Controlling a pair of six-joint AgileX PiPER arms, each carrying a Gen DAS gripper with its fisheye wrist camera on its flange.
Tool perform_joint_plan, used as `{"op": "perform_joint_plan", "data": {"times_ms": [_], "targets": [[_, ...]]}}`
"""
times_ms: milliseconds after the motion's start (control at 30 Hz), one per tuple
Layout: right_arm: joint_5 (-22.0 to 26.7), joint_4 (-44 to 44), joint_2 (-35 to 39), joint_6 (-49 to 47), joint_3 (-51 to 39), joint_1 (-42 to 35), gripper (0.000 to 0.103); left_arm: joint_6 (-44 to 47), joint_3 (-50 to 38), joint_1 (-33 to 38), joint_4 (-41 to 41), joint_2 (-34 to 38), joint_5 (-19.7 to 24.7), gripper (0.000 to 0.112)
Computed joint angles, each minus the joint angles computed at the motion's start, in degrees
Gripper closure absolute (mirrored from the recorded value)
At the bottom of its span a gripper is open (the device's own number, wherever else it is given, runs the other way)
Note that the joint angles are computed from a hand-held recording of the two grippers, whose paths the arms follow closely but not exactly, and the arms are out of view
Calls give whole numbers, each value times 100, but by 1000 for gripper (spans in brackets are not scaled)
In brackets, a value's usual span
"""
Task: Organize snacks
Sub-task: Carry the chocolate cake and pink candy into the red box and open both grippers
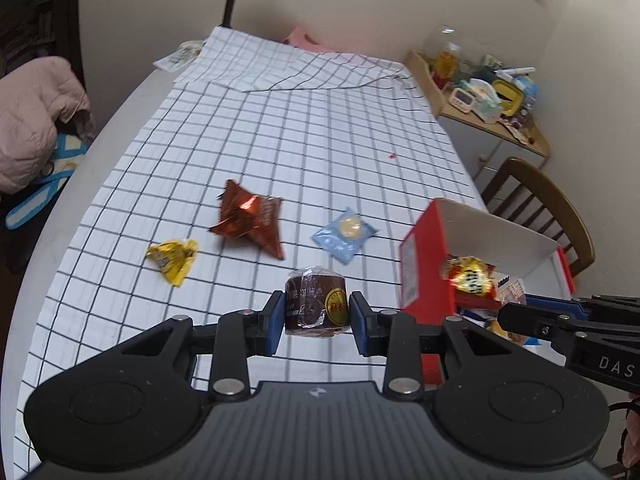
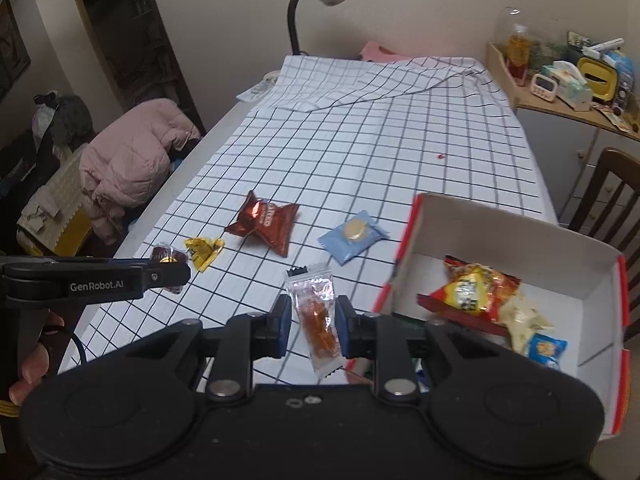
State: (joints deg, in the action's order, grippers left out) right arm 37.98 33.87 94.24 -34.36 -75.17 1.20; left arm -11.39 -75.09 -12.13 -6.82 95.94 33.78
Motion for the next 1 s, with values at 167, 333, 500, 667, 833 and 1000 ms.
{"op": "perform_joint_plan", "data": {"times_ms": [167,333,500,667,833,1000], "targets": [[94,452,-296,-615,292,-612,81,-678,-332,-566,528,98,120,78],[234,888,-427,-1210,500,-1302,81,-1311,-804,-1111,997,333,306,78],[405,1193,-349,-1710,549,-1905,81,-1577,-1445,-1586,1228,777,587,78],[439,1322,-61,-1965,450,-2380,81,-1725,-2244,-1941,1310,1398,970,78],[393,1254,374,-1969,204,-2662,81,-1655,-3060,-2155,1278,2074,1320,78],[291,933,855,-1733,-92,-2719,81,-1408,-4078,-2187,1084,2881,1877,78]]}}
